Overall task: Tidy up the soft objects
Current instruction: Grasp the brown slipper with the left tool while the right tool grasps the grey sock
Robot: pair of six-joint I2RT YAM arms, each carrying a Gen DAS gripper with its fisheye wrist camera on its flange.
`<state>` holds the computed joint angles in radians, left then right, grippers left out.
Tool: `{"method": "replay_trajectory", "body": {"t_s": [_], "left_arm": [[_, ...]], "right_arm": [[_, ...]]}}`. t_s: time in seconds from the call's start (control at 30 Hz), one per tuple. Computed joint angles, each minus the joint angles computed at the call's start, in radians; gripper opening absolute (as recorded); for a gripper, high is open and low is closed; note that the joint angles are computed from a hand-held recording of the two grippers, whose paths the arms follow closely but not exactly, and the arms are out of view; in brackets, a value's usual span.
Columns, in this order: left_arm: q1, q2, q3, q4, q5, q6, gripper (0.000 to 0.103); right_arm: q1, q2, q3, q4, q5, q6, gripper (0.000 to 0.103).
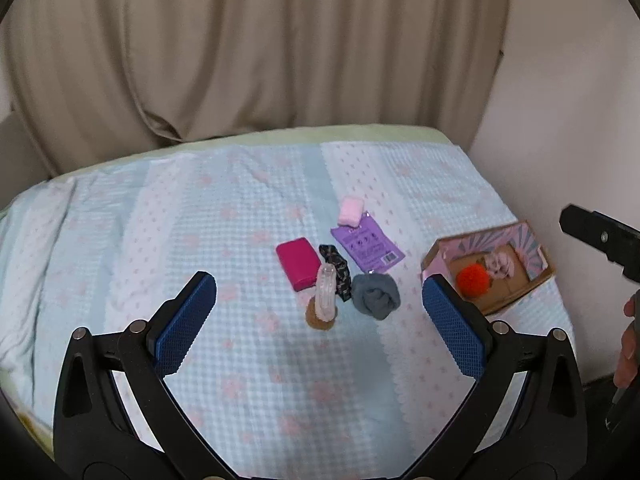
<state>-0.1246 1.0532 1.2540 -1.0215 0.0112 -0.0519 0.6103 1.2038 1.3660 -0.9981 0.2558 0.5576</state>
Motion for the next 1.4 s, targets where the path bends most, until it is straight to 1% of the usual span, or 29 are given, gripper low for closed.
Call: {"method": "replay_trajectory", "body": {"t_s": [0.1,0.23,0.27,0.3,0.37,0.4,0.43,0.5,0.57,0.6,0.67,0.7,0.77,0.87,0.9,0.97,1.07,1.13,1.17,1.2,1.27,1.3,1.33,1.4], "left_arm": [[0.037,0.005,-0.152,0.149,0.032,0.051,0.102],[0.069,0.058,-0.379,0.392,0.083,0.104,0.102],[0.077,0.090,-0.435,0.464,0.104,0.116,0.102],[0.076,0.113,-0.467,0.510,0.112,0.119,0.102],[0.075,0.184,-0.548,0.647,0.128,0.126,0.102],[0.069,0.230,-0.582,0.717,0.131,0.123,0.102],[0.059,0.288,-0.621,0.808,0.127,0.121,0.101],[0.037,0.388,-0.677,0.962,0.107,0.118,0.096],[0.024,0.531,-0.714,1.136,0.102,0.107,0.089],[0.023,0.584,-0.719,1.191,0.107,0.103,0.085],[0.019,0.712,-0.712,1.300,0.111,0.102,0.082],[0.013,0.777,-0.700,1.346,0.105,0.106,0.081],[0.010,0.861,-0.687,1.419,0.100,0.111,0.081],[0.010,0.949,-0.657,1.486,0.103,0.116,0.079],[0.008,0.965,-0.647,1.494,0.103,0.117,0.075],[0.002,1.000,-0.628,1.509,0.099,0.116,0.070],[-0.012,1.035,-0.601,1.526,0.081,0.117,0.068],[-0.015,1.029,-0.602,1.537,0.073,0.119,0.067],[-0.018,1.029,-0.601,1.546,0.065,0.118,0.065],[-0.017,1.032,-0.590,1.542,0.066,0.119,0.057],[-0.017,1.042,-0.573,1.530,0.072,0.117,0.048],[-0.016,1.046,-0.563,1.517,0.079,0.117,0.047],[-0.018,1.047,-0.563,1.515,0.076,0.117,0.046],[-0.021,1.047,-0.564,1.523,0.073,0.118,0.044]], "right_arm": [[0.038,-0.001,-0.147,0.160,0.026,0.050,0.103],[0.072,0.056,-0.310,0.365,0.044,0.071,0.103],[0.073,0.081,-0.347,0.423,0.041,0.075,0.103],[0.072,0.113,-0.384,0.488,0.036,0.078,0.103],[0.069,0.162,-0.465,0.636,0.034,0.074,0.103],[0.064,0.201,-0.501,0.717,0.030,0.068,0.103],[0.060,0.241,-0.525,0.785,0.027,0.064,0.103],[0.046,0.340,-0.570,0.928,0.018,0.064,0.103],[0.030,0.433,-0.598,1.040,0.009,0.068,0.102],[0.022,0.481,-0.609,1.092,0.006,0.071,0.100],[0.013,0.558,-0.621,1.165,0.005,0.069,0.098],[0.010,0.598,-0.626,1.202,0.005,0.066,0.098],[0.005,0.658,-0.624,1.242,0.008,0.061,0.098],[-0.004,0.742,-0.616,1.307,-0.002,0.052,0.098],[-0.004,0.764,-0.607,1.315,0.001,0.047,0.098],[-0.013,0.808,-0.592,1.341,-0.006,0.037,0.098],[-0.026,0.850,-0.580,1.377,-0.025,0.035,0.098],[-0.038,0.870,-0.570,1.400,-0.046,0.030,0.098],[-0.044,0.880,-0.561,1.399,-0.061,0.027,0.098],[-0.051,0.892,-0.549,1.396,-0.074,0.025,0.098],[-0.058,0.913,-0.531,1.404,-0.090,0.022,0.097],[-0.060,0.918,-0.528,1.410,-0.100,0.019,0.087],[-0.061,0.921,-0.522,1.407,-0.111,0.017,0.084],[-0.055,0.923,-0.512,1.397,-0.099,0.013,0.077]]}}
